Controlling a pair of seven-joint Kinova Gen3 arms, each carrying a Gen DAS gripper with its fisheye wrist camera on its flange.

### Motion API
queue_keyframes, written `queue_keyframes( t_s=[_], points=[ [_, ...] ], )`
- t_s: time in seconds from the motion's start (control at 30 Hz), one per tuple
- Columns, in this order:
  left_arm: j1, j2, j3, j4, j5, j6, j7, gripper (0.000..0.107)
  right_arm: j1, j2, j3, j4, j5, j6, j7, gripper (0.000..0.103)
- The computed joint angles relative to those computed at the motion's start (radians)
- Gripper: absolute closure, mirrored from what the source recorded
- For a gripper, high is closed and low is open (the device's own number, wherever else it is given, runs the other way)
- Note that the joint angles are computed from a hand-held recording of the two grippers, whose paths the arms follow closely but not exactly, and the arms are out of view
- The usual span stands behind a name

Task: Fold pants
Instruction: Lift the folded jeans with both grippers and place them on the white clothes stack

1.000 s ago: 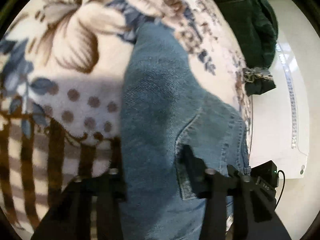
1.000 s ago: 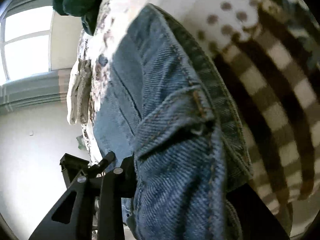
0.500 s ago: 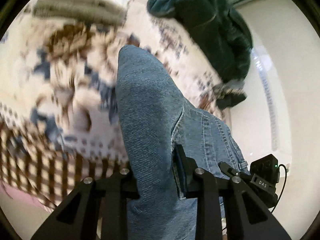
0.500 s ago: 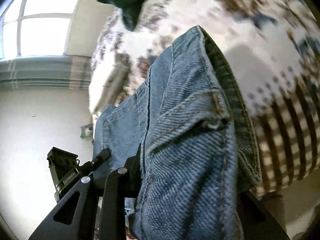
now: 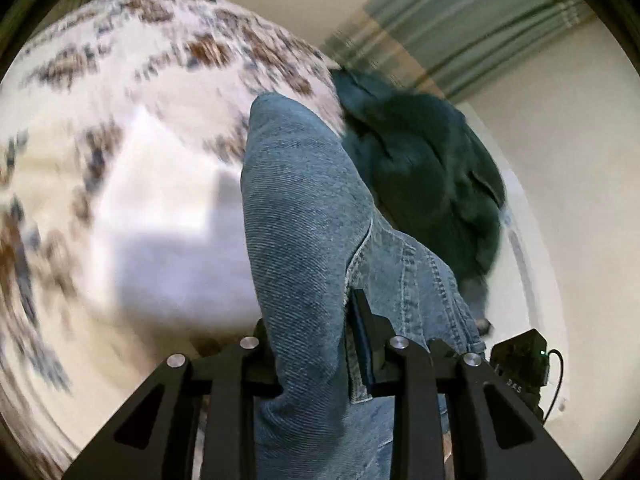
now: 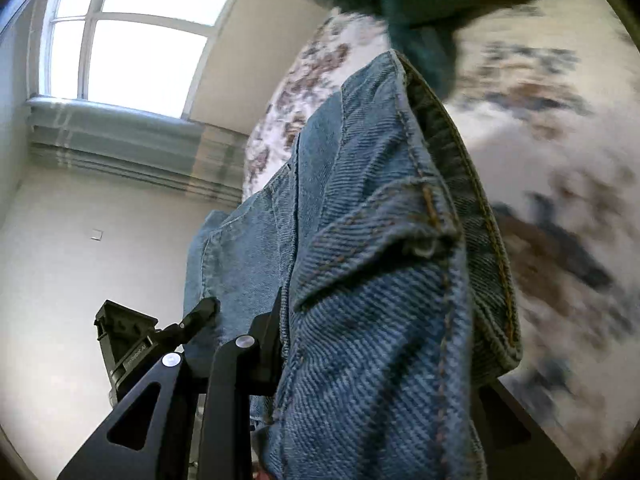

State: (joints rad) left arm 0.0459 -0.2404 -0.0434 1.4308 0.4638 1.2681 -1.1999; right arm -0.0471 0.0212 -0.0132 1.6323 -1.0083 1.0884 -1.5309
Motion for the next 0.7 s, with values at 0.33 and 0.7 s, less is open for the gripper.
queue_keyframes(
  t_s=[0.33,0.7],
  points=[
    [-0.145,0.169,-0.206,0.218,0.097,-0.072,-0.368,0.057,-0.161,0.400,-0.133,-0.197,0.093,-0.212,-0.035,0.062],
    [-0.273,-0.008,-0.103,0.313,-0.001,-0.019,-0.244,0.025,-0.202,0.194,-0.021,-0.138,0.459,-0.083,-0.265,0.035]
  ],
)
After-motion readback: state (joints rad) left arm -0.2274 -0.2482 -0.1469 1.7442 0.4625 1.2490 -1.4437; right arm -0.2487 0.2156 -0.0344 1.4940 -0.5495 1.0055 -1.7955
